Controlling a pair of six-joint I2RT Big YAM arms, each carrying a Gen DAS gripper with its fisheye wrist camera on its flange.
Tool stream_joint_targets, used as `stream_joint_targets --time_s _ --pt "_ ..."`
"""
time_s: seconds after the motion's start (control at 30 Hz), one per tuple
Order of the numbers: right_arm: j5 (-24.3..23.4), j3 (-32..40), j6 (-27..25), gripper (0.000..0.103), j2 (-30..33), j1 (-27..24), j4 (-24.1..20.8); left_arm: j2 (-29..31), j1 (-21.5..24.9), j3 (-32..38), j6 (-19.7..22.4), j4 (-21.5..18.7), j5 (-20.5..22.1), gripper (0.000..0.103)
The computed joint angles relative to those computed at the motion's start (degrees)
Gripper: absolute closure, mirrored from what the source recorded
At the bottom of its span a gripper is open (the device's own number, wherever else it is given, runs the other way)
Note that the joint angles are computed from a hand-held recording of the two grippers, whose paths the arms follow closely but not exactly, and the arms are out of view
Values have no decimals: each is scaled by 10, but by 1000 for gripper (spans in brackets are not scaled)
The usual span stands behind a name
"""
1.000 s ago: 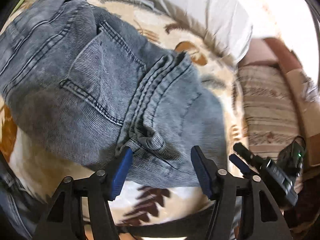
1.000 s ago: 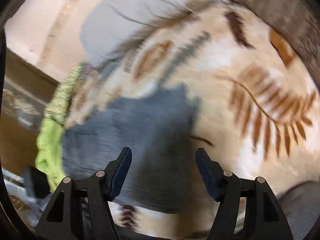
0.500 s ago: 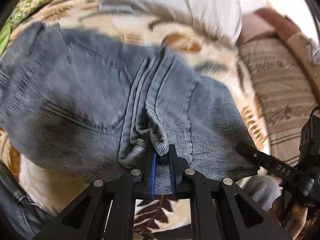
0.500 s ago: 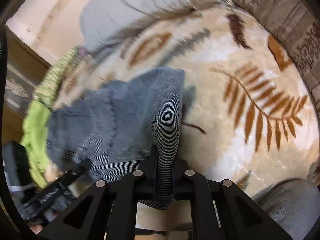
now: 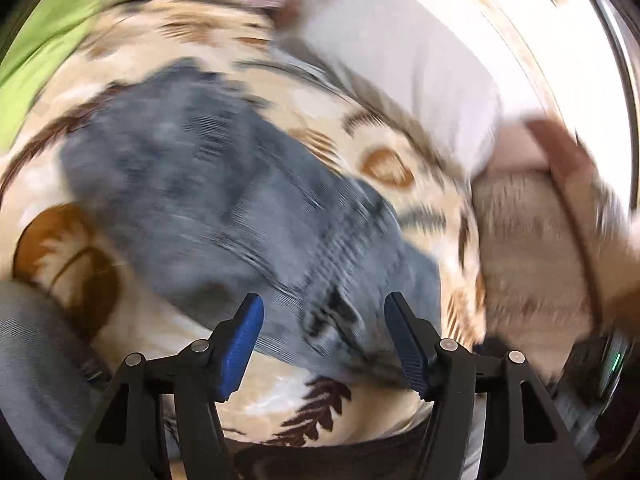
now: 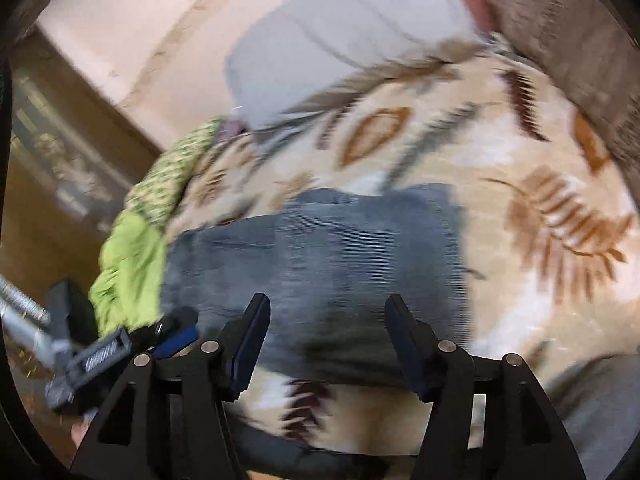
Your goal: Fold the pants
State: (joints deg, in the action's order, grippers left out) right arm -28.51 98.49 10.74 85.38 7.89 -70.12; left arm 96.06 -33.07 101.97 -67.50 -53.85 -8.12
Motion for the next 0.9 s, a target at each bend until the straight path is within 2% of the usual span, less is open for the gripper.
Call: stream_joint_targets --time_s 0.03,0.1,0.17,0.33,0.4,0.47,0.6,0.67,0.77,0.8,0.83,0.87,0.9 --pt "-6 9 -2 39 6 14 -6 -20 9 -30 -28 15 -5 40" --pt "-7 18 -5 39 17 39 -9 -49 27 -70 -82 6 -24 40" --pt "-8 25 -12 39 23 62 -11 -77 38 -106 -108 0 -32 40" --pt "-17 45 -14 39 47 106 -19 -124 69 -184 -171 32 -20 40" --pt "-17 49 -13 39 54 118 -18 -130 80 -206 -181 56 -7 40" --pt "-16 55 -16 39 60 126 -19 -129 96 -230 -186 97 25 41" --pt "-15 68 -16 39 74 133 -22 -115 123 -261 -219 140 73 45" --pt "-15 73 -13 39 80 134 -21 -118 126 -278 -227 166 61 45" --pt "-15 75 -11 39 86 135 -21 -125 126 -289 -224 179 32 45" --pt "-13 75 -11 39 88 136 -22 -127 126 -295 -230 185 24 50" --pt "-13 74 -9 39 90 136 -22 -126 124 -293 -232 179 18 60" --pt "-14 73 -9 39 91 136 -22 -120 124 -286 -221 172 17 88" --pt "-14 72 -8 39 94 136 -23 -117 122 -281 -206 166 22 91"
